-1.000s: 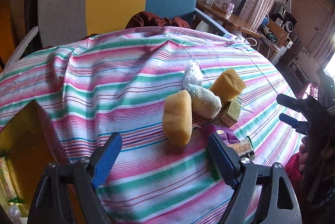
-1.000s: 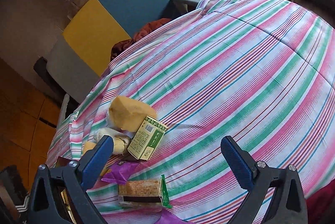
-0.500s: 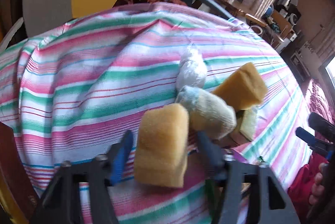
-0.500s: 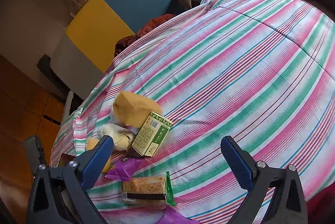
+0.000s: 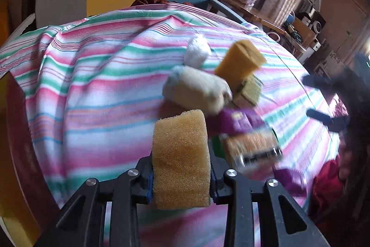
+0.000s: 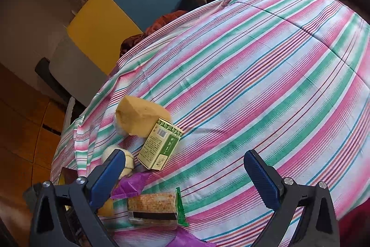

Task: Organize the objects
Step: 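Grasp another yellow sponge with the left gripper and lift it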

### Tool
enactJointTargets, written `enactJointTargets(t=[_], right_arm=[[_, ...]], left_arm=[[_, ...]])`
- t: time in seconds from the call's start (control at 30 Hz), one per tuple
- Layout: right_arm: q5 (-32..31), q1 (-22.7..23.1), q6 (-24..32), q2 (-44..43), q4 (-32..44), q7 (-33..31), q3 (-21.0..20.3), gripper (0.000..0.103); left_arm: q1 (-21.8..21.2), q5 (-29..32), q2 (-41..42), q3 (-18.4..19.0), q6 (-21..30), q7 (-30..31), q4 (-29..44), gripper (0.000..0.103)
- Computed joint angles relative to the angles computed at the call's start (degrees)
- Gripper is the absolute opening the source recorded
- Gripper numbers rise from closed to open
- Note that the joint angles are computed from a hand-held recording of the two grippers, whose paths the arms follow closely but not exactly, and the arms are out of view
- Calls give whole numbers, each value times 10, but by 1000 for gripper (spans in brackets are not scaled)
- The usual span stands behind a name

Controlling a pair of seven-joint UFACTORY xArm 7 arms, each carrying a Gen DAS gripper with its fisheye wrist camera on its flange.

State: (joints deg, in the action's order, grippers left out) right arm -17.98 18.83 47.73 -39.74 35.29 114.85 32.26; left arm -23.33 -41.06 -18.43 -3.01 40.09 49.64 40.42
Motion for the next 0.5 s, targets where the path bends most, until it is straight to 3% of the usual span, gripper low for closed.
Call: enactJointTargets(t=[0.23,0.5], right_arm=[[8,6,7,8,1,-6,-9,103],[12,14,-11,42,11,-37,-23,103]], left_arm=[[-14,5,-115,28,-8,70,-106,34],[-32,-1,-143,60,-22,125,-149,33]])
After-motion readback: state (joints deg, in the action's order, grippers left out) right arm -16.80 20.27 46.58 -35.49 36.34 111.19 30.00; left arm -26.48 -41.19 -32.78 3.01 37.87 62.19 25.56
